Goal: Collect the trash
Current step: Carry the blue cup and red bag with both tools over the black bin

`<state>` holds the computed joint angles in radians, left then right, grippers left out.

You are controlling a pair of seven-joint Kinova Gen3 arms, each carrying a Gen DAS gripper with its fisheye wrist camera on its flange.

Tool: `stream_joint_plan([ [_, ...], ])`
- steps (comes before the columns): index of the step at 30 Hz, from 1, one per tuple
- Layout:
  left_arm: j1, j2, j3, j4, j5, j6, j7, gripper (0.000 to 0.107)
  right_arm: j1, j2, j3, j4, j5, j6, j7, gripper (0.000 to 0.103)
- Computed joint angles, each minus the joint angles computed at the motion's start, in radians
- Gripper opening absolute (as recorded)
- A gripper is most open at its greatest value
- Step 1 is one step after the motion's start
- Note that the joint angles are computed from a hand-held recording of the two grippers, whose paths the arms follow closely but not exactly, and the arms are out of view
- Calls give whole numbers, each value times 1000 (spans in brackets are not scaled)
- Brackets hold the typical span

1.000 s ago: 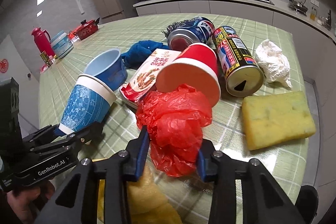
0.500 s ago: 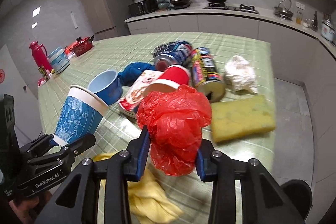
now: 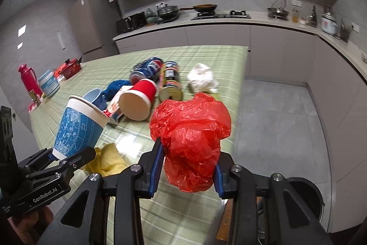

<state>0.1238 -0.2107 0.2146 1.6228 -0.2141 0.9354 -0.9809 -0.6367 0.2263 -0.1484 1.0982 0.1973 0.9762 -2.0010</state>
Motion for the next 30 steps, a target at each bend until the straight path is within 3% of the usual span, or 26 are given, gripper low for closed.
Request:
stream_joint_plan([
  [15, 160, 141, 90, -109, -111, -1, 141, 58, 166, -161, 9, 172, -28, 0, 31, 40],
  [30, 452, 346, 41, -274, -228, 68, 249, 58, 382, -260, 68, 331, -200, -24, 231, 40],
])
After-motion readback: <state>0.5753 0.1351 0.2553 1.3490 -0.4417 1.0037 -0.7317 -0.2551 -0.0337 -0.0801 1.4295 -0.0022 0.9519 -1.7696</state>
